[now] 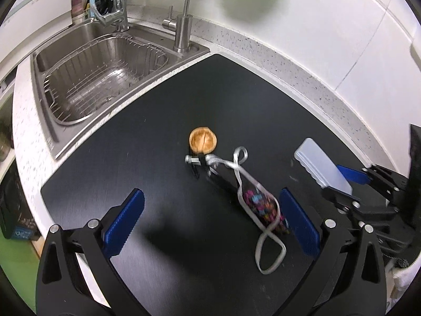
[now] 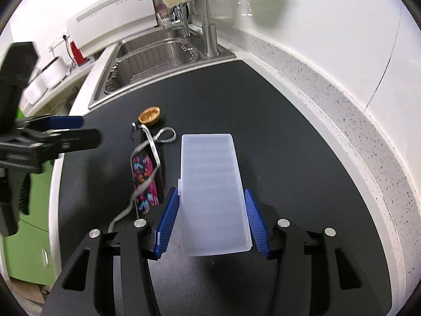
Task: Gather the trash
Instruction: 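Grasp the walnut shell with the left gripper and lift it, then carry the walnut shell and clear lid over the pink wastebasket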
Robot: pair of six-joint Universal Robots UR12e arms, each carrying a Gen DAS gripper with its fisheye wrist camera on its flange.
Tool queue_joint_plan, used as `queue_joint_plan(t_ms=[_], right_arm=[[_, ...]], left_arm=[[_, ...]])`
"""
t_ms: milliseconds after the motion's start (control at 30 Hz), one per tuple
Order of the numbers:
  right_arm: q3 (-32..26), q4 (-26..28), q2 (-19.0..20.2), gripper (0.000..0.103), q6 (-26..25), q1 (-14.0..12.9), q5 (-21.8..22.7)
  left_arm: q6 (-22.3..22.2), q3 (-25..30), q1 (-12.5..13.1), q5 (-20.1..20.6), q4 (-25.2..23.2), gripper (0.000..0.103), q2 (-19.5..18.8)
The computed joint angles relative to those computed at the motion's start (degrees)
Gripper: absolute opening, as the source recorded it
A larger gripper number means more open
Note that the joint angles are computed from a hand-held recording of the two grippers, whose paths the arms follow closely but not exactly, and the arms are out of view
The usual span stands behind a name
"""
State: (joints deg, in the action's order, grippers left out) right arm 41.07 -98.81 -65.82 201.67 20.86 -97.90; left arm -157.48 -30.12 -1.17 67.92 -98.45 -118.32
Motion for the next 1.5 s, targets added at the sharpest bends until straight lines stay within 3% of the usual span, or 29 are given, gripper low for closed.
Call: queue_joint_plan(t_ms=[433,600,667,800,900,1267,1500], right_arm=[[0.4,-1.5,0.2,0.051,0.7,-1.1,1.6],[1.3,-2.7,-0.3,0.051,0.9,-1.6,1.9],[1.6,-3.2,-0.5,0.051,1.0,-1.7,2.0],[1.9,-3.8,-0.6,0.051,1.2,-1.9,2.2],[2.0,-4.1,-0.7,0.051,1.1,-1.9,2.1],[-0.1,-4.2,-0.2,0.051,0.8,-1.1,0.3],[-3.5,-3.8,0.5,0.051,0.5,0.4,-2.0]], left_arm=[[-1.2,12.1,-1.8,2.6,-3.2,0.1,-9.2],[-1.1,14.4,-2.5,3.6,-3.9,0.096,-11.0],[-1.1,16.0,-2.7,4.4,-5.3,0.076,-12.0],[-0.9,16.0,-3.1,6.0,-4.8,0.059,-12.1],[-0.8,18.5,-3.1,6.5,-6.4,0.032,-13.2],[-0.6,18.3,-2.2,4.3,-5.8,0.033,-11.8],[0.5,12.9,-0.5,2.3,-2.9,0.033,-6.8]])
